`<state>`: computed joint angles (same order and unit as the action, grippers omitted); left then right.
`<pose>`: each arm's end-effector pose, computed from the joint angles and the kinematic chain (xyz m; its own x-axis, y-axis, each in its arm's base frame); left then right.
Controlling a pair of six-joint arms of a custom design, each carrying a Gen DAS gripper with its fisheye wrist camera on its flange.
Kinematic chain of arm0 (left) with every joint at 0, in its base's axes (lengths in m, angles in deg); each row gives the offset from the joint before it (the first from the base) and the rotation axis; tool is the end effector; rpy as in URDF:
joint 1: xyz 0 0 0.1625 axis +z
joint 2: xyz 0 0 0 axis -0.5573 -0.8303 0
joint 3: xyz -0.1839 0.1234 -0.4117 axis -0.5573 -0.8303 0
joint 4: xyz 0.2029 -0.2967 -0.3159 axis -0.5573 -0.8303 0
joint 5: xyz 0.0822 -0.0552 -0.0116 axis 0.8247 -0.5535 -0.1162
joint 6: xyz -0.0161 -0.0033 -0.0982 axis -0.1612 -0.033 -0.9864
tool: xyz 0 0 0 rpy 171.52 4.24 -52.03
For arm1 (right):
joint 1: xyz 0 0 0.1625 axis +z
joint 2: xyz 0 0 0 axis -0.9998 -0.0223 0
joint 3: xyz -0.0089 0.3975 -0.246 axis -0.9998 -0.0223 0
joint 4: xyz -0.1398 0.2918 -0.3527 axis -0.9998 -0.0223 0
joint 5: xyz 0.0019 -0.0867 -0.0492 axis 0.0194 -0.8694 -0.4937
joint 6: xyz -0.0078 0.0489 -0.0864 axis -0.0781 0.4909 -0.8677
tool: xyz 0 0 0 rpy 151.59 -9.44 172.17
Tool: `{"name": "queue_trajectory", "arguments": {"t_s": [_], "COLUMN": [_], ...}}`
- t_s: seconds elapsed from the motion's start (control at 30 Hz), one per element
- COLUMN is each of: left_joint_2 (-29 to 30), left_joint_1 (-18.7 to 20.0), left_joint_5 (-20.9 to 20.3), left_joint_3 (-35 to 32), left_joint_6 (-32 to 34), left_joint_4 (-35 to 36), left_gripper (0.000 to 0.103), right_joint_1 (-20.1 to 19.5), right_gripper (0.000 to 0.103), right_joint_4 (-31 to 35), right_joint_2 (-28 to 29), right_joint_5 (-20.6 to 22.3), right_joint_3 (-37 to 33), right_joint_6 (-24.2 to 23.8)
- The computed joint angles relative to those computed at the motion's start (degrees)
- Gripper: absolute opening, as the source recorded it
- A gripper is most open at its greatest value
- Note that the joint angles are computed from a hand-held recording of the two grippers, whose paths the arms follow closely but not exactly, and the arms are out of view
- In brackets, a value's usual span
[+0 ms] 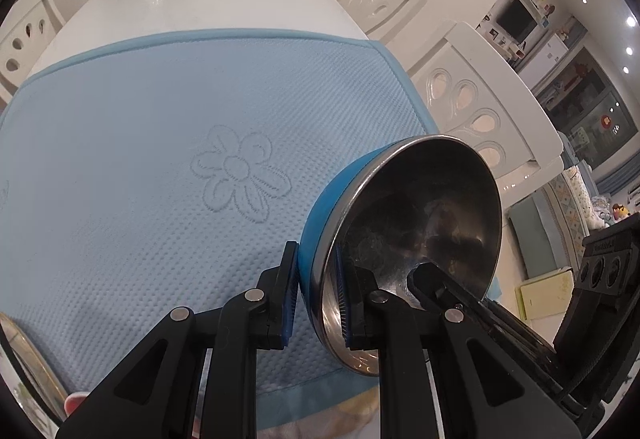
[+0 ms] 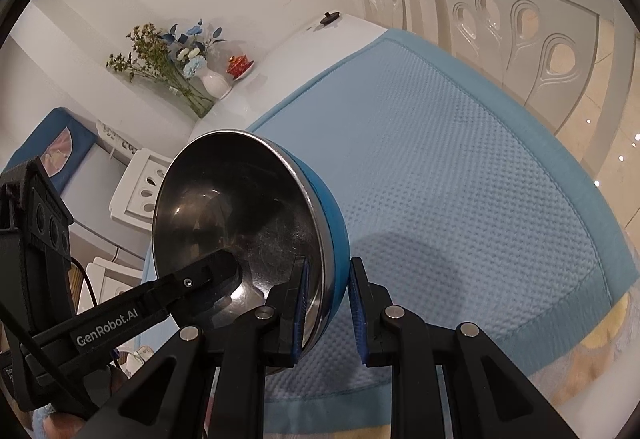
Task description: Organize plates and bowls
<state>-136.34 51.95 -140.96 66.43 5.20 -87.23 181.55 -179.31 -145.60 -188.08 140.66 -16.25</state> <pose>-0.3017 -0.2947 0.0826 -0.8856 0.0646 -0.4600 0.2524 0.8982 -0.3599 0.1260 -0.2662 0.2387 -0.9781 0.0126 0.2076 -0.1048 0.8322 -0.5444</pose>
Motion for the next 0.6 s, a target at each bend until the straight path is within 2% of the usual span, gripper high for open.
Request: {"name": "queue_trajectory", "arguments": {"t_s": [0.6], "left_joint_2": [-3.24], "left_joint_1": [-2.51], "left_joint_5": [-1.54], "left_joint_3": [1.92], "left_joint_6": [-1.41], "left_joint_4": [2.32], "left_gripper": [0.015], "right_joint_1": [2.32], "right_gripper": [0.02], "right_joint_4": [2.29], "right_joint_2": [-4.46], "right_joint_5": [-1.59], "right_joint_3": [2.06], "right_joint_6": [2.48]}}
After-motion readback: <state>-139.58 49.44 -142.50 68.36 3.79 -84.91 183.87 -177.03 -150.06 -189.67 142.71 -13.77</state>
